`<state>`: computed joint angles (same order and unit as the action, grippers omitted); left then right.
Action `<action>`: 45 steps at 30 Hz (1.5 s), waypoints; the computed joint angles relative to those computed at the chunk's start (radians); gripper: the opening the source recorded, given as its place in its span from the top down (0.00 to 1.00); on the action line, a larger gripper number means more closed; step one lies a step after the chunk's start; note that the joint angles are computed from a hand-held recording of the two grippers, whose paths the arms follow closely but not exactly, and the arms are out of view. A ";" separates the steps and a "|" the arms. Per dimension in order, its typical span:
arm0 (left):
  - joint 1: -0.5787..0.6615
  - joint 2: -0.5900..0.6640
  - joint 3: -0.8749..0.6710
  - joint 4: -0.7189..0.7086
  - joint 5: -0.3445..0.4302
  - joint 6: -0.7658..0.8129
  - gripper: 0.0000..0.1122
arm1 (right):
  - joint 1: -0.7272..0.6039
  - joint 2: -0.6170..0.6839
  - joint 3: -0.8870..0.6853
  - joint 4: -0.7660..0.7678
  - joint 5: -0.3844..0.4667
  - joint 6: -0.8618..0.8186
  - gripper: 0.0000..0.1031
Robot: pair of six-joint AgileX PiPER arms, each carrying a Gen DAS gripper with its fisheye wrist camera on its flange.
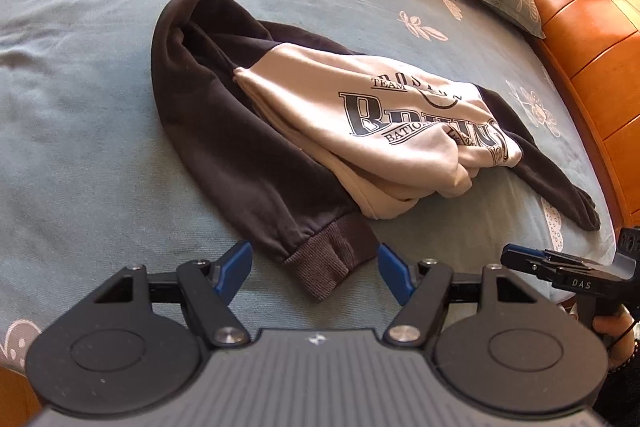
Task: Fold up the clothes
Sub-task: 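Release the sleeve from the right gripper and lay it flat, then grasp the other brown sleeve cuff with the left gripper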
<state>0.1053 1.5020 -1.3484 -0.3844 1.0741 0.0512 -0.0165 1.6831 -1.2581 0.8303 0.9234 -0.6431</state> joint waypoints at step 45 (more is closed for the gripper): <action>0.151 0.028 0.371 -0.545 -0.449 0.252 0.93 | 0.050 -0.080 0.094 -0.113 -0.078 0.120 0.34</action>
<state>0.2558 1.5297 -0.9778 -0.9297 0.6253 0.3029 0.0338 1.6030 -1.1641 0.7174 0.8456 -0.5234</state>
